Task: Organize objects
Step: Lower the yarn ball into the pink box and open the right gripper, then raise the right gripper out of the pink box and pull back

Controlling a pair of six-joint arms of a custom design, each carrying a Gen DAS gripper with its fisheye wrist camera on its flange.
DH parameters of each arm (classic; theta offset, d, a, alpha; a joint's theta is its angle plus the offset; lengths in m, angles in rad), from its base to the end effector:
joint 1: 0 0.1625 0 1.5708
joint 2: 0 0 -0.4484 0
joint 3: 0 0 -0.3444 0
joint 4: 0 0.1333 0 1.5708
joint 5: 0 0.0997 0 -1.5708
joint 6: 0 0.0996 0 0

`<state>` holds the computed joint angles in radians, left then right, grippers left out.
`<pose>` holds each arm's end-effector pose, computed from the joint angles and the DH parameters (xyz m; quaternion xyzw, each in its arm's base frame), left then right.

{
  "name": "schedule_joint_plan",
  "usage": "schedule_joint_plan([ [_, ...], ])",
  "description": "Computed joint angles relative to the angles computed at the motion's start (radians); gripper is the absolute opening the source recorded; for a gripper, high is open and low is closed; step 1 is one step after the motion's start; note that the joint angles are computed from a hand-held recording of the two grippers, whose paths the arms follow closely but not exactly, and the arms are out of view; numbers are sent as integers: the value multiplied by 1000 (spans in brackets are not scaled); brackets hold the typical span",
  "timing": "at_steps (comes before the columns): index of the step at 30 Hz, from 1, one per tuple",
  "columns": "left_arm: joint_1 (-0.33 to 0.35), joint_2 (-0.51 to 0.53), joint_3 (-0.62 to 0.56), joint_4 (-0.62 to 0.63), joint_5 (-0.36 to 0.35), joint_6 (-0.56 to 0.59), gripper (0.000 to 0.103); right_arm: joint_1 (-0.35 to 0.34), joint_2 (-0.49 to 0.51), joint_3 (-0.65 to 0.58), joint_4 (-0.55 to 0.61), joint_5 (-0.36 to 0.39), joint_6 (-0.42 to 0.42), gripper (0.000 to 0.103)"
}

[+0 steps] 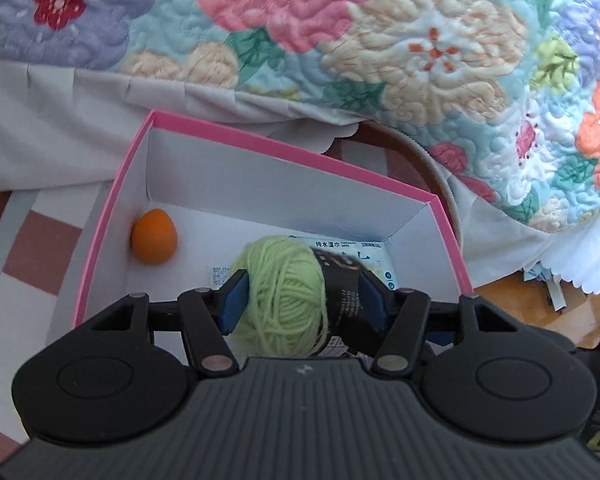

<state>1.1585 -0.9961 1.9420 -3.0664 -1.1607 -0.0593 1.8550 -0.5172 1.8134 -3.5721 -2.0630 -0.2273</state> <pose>-0.0731 -0.5988 0.2338 0.1111 0.9374 -0.3041 0.1285 0.2555 -0.5671 0.0505 0.1489 -0.9019 0.3413 0.2190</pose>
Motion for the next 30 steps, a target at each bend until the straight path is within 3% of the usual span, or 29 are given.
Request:
schedule_joint_plan([
  [4,2,1,12,-38,19,3,60,-5,12,-7,-4,-11,-18,44],
  [8,12,-18,7,-27,-15,10,65,10,21,-3,-50,-62,-67,44],
  [12,-11,-26,5,35,68,86,65,8,15,21,-89,-73,-78,44],
  [15,-26,-12,-20,151,138,105,63,-4,3,35,-79,-39,-61,44],
  [18,-24,3,-32,178,136,90,55,-12,-4,37,-34,-13,-49,44],
  [19,-26,13,-37,179,153,75,50,-11,-2,34,-22,-12,-52,44],
  [22,-23,52,-53,159,202,53,48,-4,8,26,-23,-29,-81,44],
  [30,-21,62,-38,107,210,65,47,-3,-9,50,-27,-21,-81,45],
])
